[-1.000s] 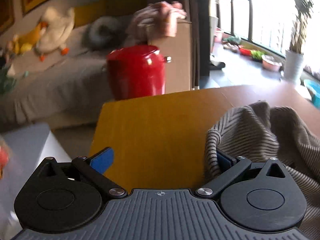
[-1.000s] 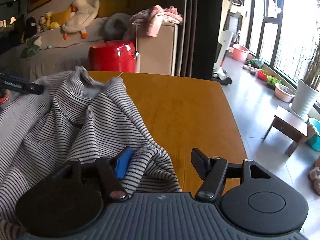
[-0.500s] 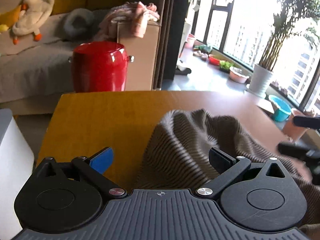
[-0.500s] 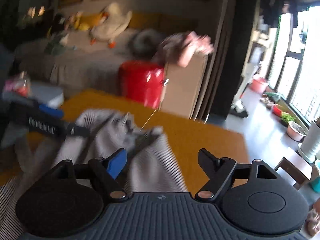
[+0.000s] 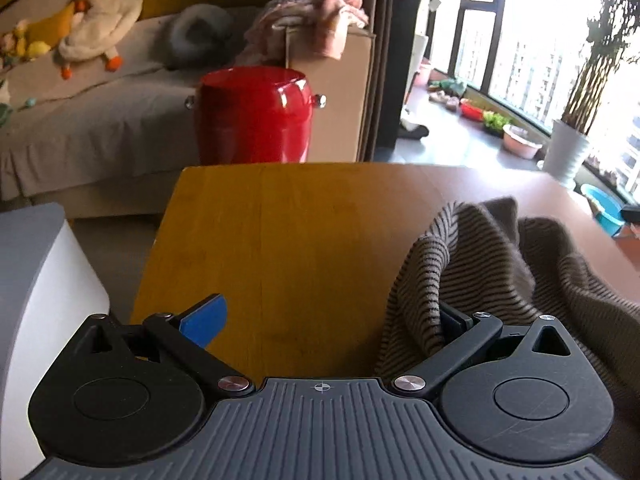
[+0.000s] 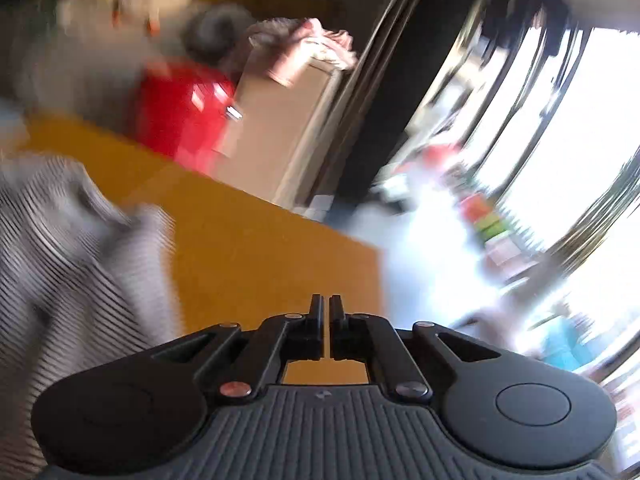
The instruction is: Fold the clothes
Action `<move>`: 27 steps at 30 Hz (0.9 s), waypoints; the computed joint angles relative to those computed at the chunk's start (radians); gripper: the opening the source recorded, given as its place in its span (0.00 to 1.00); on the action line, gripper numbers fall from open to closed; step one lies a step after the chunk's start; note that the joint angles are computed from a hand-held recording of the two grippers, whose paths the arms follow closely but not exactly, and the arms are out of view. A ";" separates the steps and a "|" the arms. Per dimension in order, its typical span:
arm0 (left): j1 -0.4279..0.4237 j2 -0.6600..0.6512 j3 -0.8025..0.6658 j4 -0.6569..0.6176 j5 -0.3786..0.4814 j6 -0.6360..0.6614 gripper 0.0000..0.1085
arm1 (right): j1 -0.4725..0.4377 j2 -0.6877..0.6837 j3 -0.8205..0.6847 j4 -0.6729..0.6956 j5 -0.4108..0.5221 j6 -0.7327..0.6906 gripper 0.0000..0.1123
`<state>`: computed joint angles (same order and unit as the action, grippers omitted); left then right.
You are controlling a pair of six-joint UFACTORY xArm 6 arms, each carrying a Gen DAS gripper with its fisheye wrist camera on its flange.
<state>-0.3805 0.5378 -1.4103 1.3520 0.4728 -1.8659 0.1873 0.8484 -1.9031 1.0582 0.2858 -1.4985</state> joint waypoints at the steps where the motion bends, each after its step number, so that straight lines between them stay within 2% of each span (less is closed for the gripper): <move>1: 0.004 -0.008 0.001 0.020 -0.021 -0.016 0.95 | -0.018 -0.034 0.018 0.027 0.105 0.034 0.20; 2: 0.008 -0.009 -0.007 0.044 -0.047 -0.032 0.95 | -0.034 -0.060 0.031 0.044 0.205 0.051 0.42; 3: 0.010 -0.006 -0.021 0.067 -0.073 -0.047 0.95 | -0.034 -0.087 0.058 0.063 0.264 0.042 0.50; 4: 0.010 0.004 -0.039 0.078 -0.093 -0.048 0.95 | -0.027 -0.105 0.085 0.063 0.292 0.033 0.55; 6: -0.001 0.045 -0.092 0.037 -0.106 0.019 0.95 | 0.003 -0.114 0.131 0.022 0.282 0.006 0.55; 7: -0.006 0.069 -0.117 -0.001 -0.102 0.068 0.95 | 0.024 -0.102 0.149 -0.006 0.245 -0.016 0.53; 8: -0.010 0.091 -0.138 -0.039 -0.094 0.113 0.95 | 0.037 -0.100 0.167 -0.006 0.214 -0.054 0.26; 10: -0.014 0.118 -0.162 -0.100 -0.060 0.175 0.95 | 0.045 -0.118 0.208 0.062 0.163 -0.178 0.07; 13: -0.006 0.101 -0.136 -0.093 0.012 0.157 0.95 | 0.041 -0.153 0.231 0.251 0.092 -0.390 0.05; 15: 0.003 0.085 -0.116 -0.082 0.062 0.140 0.95 | 0.028 -0.129 0.155 0.299 0.021 -0.387 0.04; 17: 0.015 0.086 -0.110 -0.090 0.071 0.130 0.95 | 0.000 -0.032 0.016 0.194 -0.007 -0.219 0.04; 19: 0.017 0.096 -0.116 -0.087 0.086 0.121 0.95 | -0.016 0.071 -0.097 0.003 -0.013 -0.009 0.04; 21: 0.016 0.104 -0.123 -0.090 0.097 0.122 0.95 | -0.013 0.168 -0.179 -0.150 -0.034 0.119 0.04; 23: 0.018 0.101 -0.121 -0.094 0.099 0.129 0.95 | -0.002 0.259 -0.245 -0.184 -0.074 0.114 0.05; 24: 0.022 0.098 -0.120 -0.101 0.097 0.139 0.95 | 0.006 0.286 -0.277 -0.138 -0.094 0.062 0.05; 27: 0.029 0.077 -0.099 -0.124 0.087 0.152 0.95 | -0.004 0.264 -0.270 -0.108 -0.049 0.090 0.12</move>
<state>-0.3513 0.6152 -1.5092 1.2277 0.5599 -1.7138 0.1835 1.1123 -2.1733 0.9499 0.2369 -1.4087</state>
